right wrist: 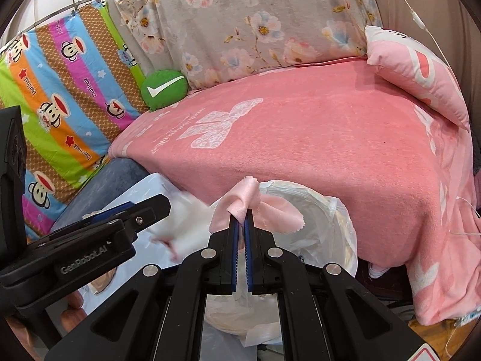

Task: Collect trash
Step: 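Carry the socks and pink cloth over the bin and open both tools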

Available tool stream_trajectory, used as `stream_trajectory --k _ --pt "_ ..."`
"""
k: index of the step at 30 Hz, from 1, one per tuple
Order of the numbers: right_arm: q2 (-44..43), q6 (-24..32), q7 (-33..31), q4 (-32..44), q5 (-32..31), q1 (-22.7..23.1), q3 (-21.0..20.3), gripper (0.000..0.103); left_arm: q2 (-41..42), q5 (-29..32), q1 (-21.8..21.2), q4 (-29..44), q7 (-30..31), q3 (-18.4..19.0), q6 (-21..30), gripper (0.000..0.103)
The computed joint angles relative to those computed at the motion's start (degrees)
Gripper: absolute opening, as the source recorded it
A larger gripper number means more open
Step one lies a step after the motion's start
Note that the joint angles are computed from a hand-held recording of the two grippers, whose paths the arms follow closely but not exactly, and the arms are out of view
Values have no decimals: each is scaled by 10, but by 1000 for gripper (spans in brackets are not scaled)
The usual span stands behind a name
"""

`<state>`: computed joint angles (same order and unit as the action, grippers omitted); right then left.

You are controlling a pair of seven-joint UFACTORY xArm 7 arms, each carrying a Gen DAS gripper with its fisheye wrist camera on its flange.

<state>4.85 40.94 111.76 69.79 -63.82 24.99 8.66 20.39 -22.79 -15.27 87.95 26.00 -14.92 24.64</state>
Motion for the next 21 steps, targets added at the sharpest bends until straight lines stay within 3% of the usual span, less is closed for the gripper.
stream_trajectory --k 3,9,21 --pt "-1 5 5 -2 -3 0 0 10 -3 14 -8 -7 -20 9 -22 81" --pt "5 12 10 5 -5 3 0 18 -2 21 0 -7 -34 9 -23 82" --pt "26 4 -11 26 6 15 -5 20 -11 14 15 -30 -40 10 -27 82"
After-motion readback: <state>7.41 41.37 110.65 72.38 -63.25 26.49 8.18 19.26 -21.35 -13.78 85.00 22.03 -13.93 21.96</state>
